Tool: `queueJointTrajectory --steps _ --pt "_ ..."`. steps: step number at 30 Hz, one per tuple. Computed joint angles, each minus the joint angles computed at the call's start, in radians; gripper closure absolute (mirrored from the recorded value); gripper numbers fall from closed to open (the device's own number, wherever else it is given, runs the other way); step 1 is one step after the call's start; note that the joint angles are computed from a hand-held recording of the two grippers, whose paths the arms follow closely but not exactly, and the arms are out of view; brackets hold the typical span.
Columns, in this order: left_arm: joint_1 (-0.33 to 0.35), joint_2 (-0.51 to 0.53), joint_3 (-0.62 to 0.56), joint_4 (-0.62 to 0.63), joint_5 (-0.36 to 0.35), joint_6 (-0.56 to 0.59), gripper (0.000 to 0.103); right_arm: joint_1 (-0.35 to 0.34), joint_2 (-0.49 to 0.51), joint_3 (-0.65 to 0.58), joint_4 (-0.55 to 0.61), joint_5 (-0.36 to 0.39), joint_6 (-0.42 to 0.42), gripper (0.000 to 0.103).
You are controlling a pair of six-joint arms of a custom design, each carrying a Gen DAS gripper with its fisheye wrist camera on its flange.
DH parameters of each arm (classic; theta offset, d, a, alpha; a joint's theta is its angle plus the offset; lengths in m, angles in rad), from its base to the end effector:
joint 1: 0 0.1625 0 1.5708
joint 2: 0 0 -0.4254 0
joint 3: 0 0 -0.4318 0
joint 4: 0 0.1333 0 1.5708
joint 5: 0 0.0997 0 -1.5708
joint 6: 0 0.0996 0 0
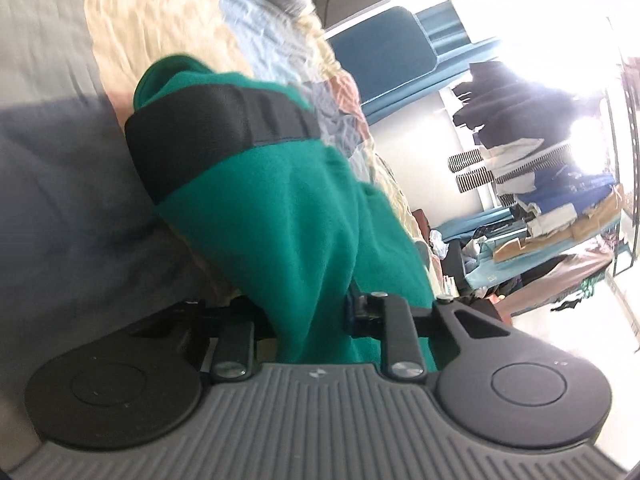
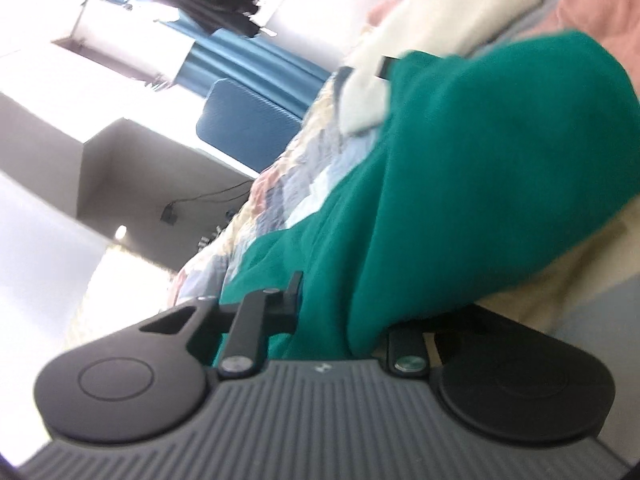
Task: Fold large clothes
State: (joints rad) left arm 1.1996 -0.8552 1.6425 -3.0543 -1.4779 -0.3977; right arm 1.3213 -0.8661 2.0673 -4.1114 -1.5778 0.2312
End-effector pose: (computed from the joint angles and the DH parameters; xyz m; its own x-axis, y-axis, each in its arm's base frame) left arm -0.1298 -0.7263 0.1655 -0.9831 0.0049 0.1828 -0.1111 0.7776 -0.6188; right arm -0.0076 -0.5670 0.1581 -0.9286 0.2977 -0.2215 0.2768 0.1582 -0.9478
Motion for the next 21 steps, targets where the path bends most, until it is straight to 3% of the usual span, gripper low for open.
queueJointTrajectory --steps 6,11,13,15,17,18,19,21 --pt "-0.046 -0.167 0.166 0.019 0.036 -0.011 0.079 -0.013 -0.072 0.126 -0.056 0.057 -0.029 0.082" --pt "-0.083 -0.290 0.276 0.047 0.058 -0.007 0.079 0.003 -0.105 0.213 -0.114 0.054 -0.056 0.082" --pt "-0.092 -0.295 0.282 0.065 0.075 -0.021 0.077 0.016 -0.108 0.209 -0.096 0.020 -0.061 0.081" --pt "-0.090 -0.297 0.285 0.068 0.077 -0.005 0.069 0.022 -0.108 0.191 -0.064 0.009 -0.066 0.078" --pt "-0.080 -0.271 0.259 0.053 0.036 -0.018 0.053 0.018 -0.110 0.178 -0.051 0.032 -0.059 0.071" --pt "-0.071 -0.266 0.253 0.039 0.004 -0.024 0.048 0.013 -0.114 0.202 -0.075 0.057 -0.055 0.058" --pt "-0.070 -0.254 0.237 0.032 -0.015 -0.029 0.046 0.006 -0.116 0.202 -0.083 0.095 -0.050 0.044" --pt "-0.069 -0.241 0.215 0.023 -0.038 -0.016 0.041 0.005 -0.121 0.191 -0.088 0.131 -0.035 0.037"
